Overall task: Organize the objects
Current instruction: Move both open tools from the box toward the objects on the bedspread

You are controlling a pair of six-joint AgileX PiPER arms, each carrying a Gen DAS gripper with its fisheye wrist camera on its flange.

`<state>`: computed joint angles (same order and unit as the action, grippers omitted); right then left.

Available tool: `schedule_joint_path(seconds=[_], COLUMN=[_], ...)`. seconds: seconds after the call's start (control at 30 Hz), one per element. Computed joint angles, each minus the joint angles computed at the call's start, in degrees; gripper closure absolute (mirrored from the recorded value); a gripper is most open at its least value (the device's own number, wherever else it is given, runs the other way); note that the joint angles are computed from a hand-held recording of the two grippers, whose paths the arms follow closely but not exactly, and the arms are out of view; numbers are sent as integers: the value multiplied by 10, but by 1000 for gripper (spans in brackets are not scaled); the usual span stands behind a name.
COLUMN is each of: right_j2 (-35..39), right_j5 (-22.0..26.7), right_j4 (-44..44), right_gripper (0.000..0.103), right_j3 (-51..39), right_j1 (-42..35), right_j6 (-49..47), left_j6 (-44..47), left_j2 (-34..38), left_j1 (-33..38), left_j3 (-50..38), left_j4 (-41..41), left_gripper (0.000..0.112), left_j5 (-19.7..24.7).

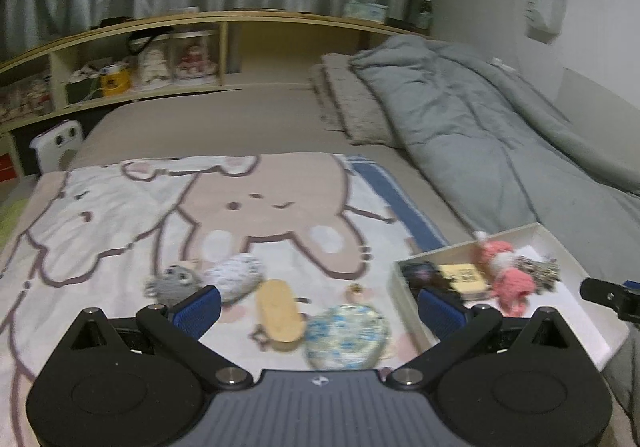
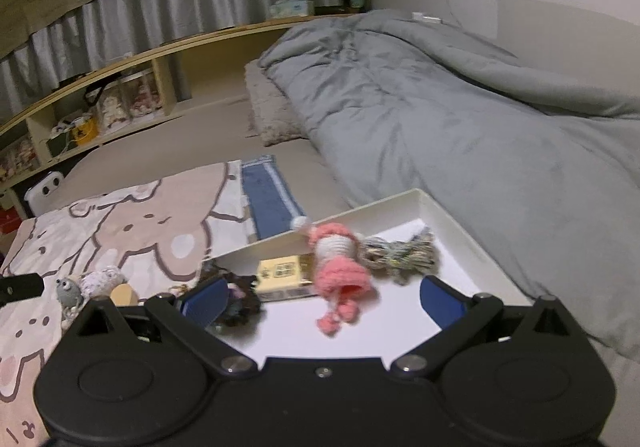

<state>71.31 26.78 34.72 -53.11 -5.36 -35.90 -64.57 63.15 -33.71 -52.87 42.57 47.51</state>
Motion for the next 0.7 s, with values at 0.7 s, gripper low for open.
schedule_joint_path(seconds=[0.7], right_j2=[98], right_j5=[-120], right_j4=[134], right_gripper=[0], right_j3=[-3], right_j1=[202], right_j6=[-96], left_j6=[6], left_j2=[-28], left_j1=[227], left_j3=[89], left_j4=[32], left_gripper=[9], left_j5=[-77])
